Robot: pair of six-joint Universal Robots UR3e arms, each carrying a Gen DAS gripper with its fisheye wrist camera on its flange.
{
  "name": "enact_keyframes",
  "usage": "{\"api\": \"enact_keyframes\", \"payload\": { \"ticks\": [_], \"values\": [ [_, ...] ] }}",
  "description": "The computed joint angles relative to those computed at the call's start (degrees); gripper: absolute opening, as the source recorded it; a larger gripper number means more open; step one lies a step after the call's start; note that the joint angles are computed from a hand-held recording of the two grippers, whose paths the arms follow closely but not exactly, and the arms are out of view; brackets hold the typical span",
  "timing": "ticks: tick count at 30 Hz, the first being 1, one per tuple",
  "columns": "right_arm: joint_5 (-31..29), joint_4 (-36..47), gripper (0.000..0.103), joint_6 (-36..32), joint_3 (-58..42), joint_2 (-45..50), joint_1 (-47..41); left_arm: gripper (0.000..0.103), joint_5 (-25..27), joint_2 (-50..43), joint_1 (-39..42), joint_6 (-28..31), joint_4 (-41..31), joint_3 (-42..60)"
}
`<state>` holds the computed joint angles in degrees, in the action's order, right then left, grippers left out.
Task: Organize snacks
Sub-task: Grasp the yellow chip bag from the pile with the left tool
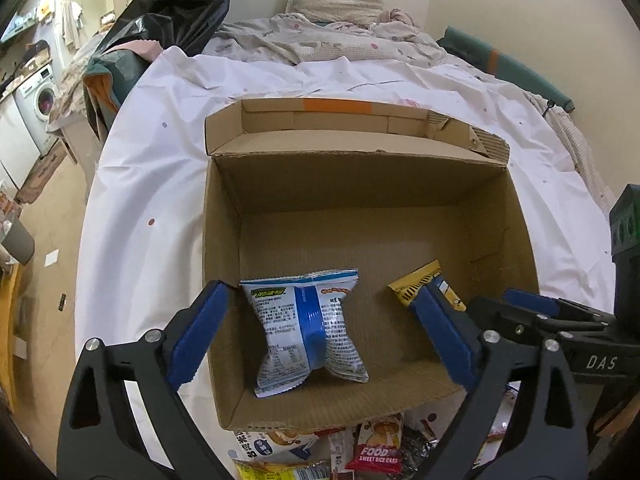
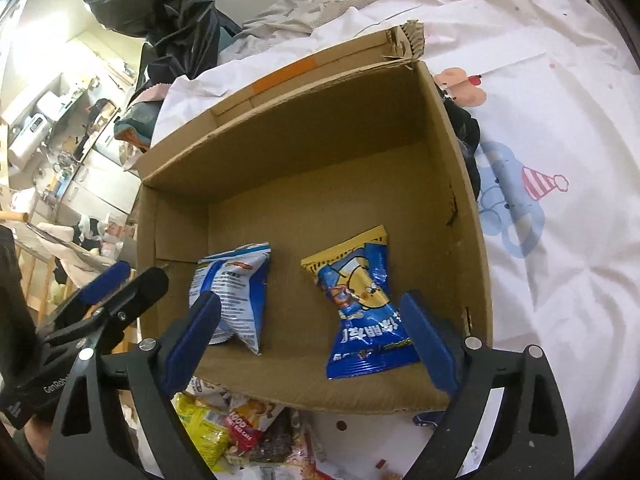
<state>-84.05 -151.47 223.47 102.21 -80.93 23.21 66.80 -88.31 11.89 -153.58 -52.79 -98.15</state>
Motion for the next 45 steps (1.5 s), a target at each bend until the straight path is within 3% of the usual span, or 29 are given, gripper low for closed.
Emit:
{"api": "enact_keyframes", "payload": {
  "ticks": [18, 25, 35, 41, 45],
  "values": [
    [-3.6, 0.8, 0.093, 2.1, 3.7, -7.6, 1.4, 0.094, -0.2, 7.7, 6.9, 2.4, -3.2, -3.0],
    [-6.8, 3.9, 0.093, 3.5, 4.5, -10.8, 4.2, 0.094, -3.4, 14.1, 13.9, 7.0, -11.9, -5.3],
    [-8.5, 4.9, 0.093, 10.3, 11.8, -18.3, 8.0, 0.094, -3.6, 22.1, 21.8, 13.9, -21.0, -9.3],
    [-9.0, 6.2, 0.093, 12.4, 15.0, -21.1, 9.9, 0.094, -0.1, 23.1, 23.8, 17.1, -24.5, -10.7],
    [-8.8, 7.3, 0.093, 13.4, 16.2, -21.7, 10.1, 0.094, 6.4, 19.5, 20.4, 17.0, -26.9, -11.3]
  ]
}}
